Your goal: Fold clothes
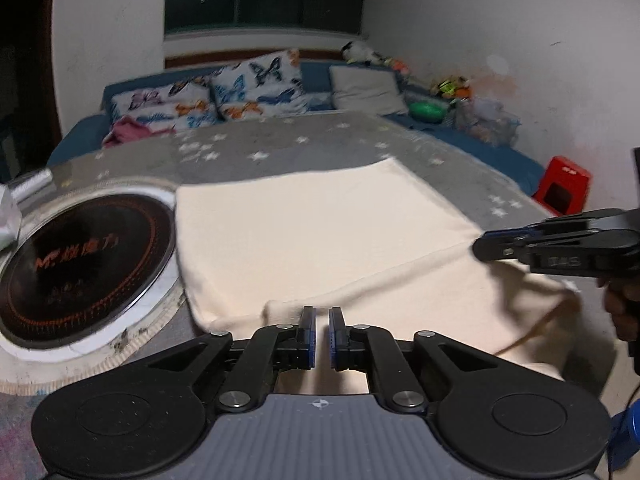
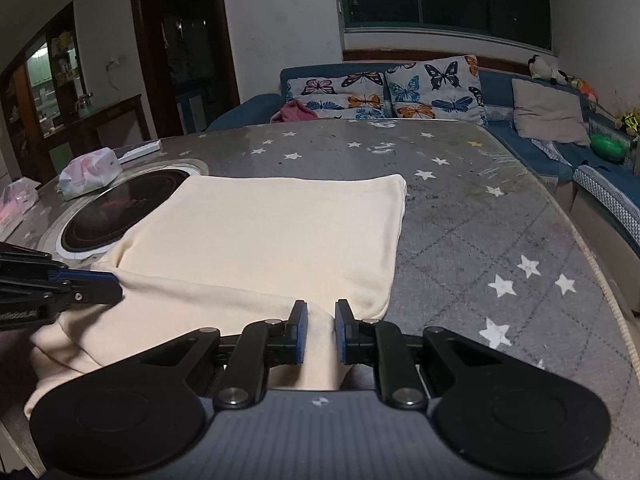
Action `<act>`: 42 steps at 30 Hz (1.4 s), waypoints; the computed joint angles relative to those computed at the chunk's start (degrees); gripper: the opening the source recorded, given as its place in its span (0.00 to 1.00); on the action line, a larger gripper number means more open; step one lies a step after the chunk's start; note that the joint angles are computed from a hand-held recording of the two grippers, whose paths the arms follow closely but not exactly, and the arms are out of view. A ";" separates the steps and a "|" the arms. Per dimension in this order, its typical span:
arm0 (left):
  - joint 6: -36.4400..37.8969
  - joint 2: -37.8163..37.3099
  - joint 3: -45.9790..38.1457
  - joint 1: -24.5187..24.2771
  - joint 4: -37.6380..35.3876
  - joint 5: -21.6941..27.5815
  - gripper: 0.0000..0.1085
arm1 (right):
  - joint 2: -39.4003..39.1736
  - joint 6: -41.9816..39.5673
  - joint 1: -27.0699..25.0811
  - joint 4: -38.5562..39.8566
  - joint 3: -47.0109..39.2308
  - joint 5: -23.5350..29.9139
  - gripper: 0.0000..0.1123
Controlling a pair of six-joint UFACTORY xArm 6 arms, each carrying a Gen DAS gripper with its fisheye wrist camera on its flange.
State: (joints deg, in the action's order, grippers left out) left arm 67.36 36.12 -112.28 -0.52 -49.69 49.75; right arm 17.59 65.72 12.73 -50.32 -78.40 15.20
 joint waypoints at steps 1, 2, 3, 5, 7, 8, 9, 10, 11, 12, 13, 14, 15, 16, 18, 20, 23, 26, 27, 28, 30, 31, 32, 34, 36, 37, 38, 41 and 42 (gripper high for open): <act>-0.47 0.20 -0.39 0.21 0.06 0.63 0.07 | -0.02 -0.86 0.06 0.28 -0.05 0.23 0.12; -0.18 0.10 -0.43 0.38 -0.47 0.99 0.07 | -0.20 -0.79 0.15 -0.20 -0.10 0.35 0.12; 0.51 -0.18 -0.19 0.52 -1.32 1.16 0.07 | -0.39 -0.66 0.24 -0.74 -0.15 0.47 0.12; 1.17 -0.21 -0.31 0.63 -2.49 1.17 0.11 | -0.76 -0.41 0.42 -1.80 -0.24 0.70 0.12; -0.03 0.65 -1.39 0.43 -1.60 0.99 0.11 | -0.13 -0.64 0.43 -1.28 -0.75 0.70 0.12; -1.12 1.31 -2.17 0.30 -0.63 1.04 0.11 | 0.20 -0.77 0.43 -0.98 -1.01 0.70 0.12; -1.93 1.78 -2.69 0.18 0.06 1.14 0.11 | 0.53 -0.67 0.41 -1.19 -1.16 0.77 0.12; -2.19 2.05 -2.98 0.14 0.25 1.23 0.11 | 0.86 -0.54 0.40 -1.45 -1.32 0.84 0.12; -2.17 2.14 -3.10 0.16 0.22 1.29 0.11 | 0.86 -0.25 0.37 -1.65 -1.28 0.78 0.12; -2.16 2.13 -3.14 0.19 0.21 1.41 0.11 | 0.57 -0.15 0.43 -1.41 -1.18 0.91 0.12; -2.13 2.13 -3.17 0.24 0.21 1.50 0.11 | 0.05 0.41 0.59 -2.15 -0.92 1.03 0.12; -2.06 2.15 -3.21 0.28 0.21 1.55 0.11 | -0.47 1.00 0.77 -2.95 -0.66 1.15 0.12; -1.89 2.10 -3.12 0.27 0.18 1.48 0.11 | -1.07 1.13 1.00 -3.65 -0.26 1.18 0.12; -1.61 1.94 -2.85 0.23 0.10 1.30 0.11 | -1.65 0.61 1.28 -3.64 0.29 1.01 0.12; -1.06 1.68 -2.38 0.16 -0.07 0.96 0.13 | -2.72 -0.48 1.92 -3.31 1.40 0.83 0.12; -0.53 1.46 -1.96 0.08 -0.28 0.60 0.13 | -3.40 -1.82 2.44 -2.33 2.66 0.83 0.12; -0.16 1.44 -1.86 0.04 -0.30 0.41 0.13 | -3.81 -1.99 3.18 -1.40 4.11 2.13 0.13; 0.17 1.46 -1.84 0.01 -0.29 0.26 0.13 | -5.93 1.39 3.71 -5.08 6.58 2.52 0.13; 0.35 1.38 -1.66 -0.02 -0.35 0.11 0.13 | -6.61 1.77 3.94 -5.54 7.26 2.85 0.13; 0.56 1.26 -1.42 -0.06 -0.44 -0.08 0.13 | -7.29 2.49 4.03 -6.13 8.05 2.85 0.13; 1.07 0.94 -0.79 -0.14 -0.68 -0.53 0.13 | -8.65 3.96 4.21 -7.32 9.65 2.85 0.15; 1.31 0.81 -0.56 -0.17 -0.77 -0.72 0.13 | -9.34 4.68 4.31 -7.89 10.43 2.86 0.15; 1.56 0.76 -0.46 -0.18 -0.86 -0.82 0.13 | -10.02 5.39 4.40 -8.45 11.21 2.88 0.15; 2.12 0.67 -0.24 -0.18 -1.11 -1.00 0.13 | -11.14 4.85 5.04 -7.83 12.48 3.47 0.15; 3.06 0.42 0.27 -0.22 -1.49 -1.35 0.13 | -12.22 5.04 5.77 -8.72 13.81 4.62 0.15; 3.46 0.27 0.55 -0.25 -1.60 -1.56 0.13 | -12.76 5.13 6.15 -9.16 14.46 5.22 0.15; 3.64 0.07 0.79 -0.24 -1.58 -1.60 0.14 | -13.57 5.70 6.22 -9.56 15.39 5.45 0.15; 4.47 -1.03 2.06 -0.03 -1.70 -1.41 0.19 | -14.86 3.63 6.51 -7.71 16.07 6.42 0.15; 5.30 -1.79 3.04 0.07 -2.05 -1.50 0.19 | -15.28 2.93 6.61 -7.09 16.27 6.76 0.15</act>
